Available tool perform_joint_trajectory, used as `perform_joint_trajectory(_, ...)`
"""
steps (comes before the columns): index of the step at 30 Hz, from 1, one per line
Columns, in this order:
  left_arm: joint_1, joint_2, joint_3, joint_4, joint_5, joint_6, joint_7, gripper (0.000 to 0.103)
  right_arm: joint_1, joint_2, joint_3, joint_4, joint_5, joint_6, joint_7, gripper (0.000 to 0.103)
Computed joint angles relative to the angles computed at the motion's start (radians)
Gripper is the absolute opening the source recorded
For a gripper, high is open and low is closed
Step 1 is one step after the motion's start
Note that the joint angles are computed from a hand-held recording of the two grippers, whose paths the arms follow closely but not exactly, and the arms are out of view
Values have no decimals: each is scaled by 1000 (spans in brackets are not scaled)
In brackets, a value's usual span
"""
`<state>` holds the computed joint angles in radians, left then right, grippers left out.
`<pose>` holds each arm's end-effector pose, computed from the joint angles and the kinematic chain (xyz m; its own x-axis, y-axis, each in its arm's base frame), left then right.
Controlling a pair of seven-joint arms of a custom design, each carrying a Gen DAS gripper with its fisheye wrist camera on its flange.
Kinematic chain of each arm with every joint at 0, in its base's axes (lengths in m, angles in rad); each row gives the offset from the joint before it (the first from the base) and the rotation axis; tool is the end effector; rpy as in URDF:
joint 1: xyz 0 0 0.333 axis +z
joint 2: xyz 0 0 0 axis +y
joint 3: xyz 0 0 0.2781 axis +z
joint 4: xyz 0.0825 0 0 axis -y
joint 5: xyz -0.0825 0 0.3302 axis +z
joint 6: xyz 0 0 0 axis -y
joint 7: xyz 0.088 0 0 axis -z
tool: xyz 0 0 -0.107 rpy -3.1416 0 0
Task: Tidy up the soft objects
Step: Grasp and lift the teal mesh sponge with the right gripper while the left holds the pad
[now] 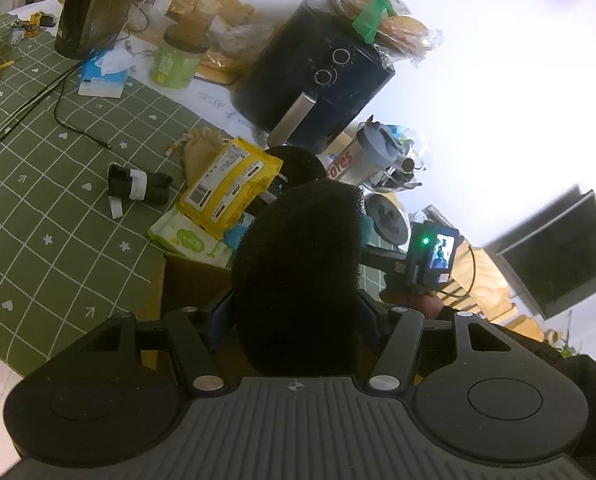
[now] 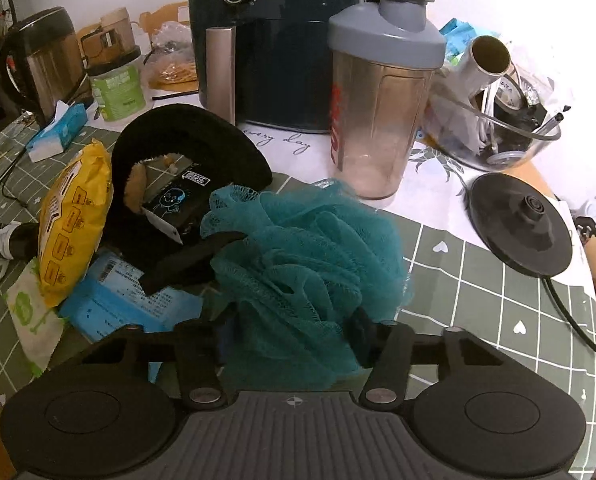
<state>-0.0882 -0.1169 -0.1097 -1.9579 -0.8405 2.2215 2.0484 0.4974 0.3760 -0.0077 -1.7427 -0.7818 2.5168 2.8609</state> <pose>0.4990 -0.1267 0.5531 -0.3787 -0.7472 0.5461 -0.8689 0.0839 -0.4878 0.5484 0.2999 0.3931 -0.2366 -0.9715 -0.0106 -0.7521 0.1901 -0.6311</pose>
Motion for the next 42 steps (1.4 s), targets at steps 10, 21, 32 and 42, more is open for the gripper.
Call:
perform_joint_trajectory(10, -6, -12, 1, -18, 1, -8, 20, 61, 1, -80, 8, -43, -24, 0, 7, 19)
perform_joint_trajectory(21, 0, -1, 1, 3, 27, -33, 32, 61, -9, -290, 80, -178, -188, -35, 171, 17)
perform_joint_trajectory(32, 3, 1, -2, 19, 70, -43, 30, 61, -38, -481, 204, -281, -247, -33, 298, 17)
perform_joint_trajectory(42, 3, 10, -7, 37, 134, -85, 33, 61, -28, -549, 282, -305, -282, -45, 403, 17)
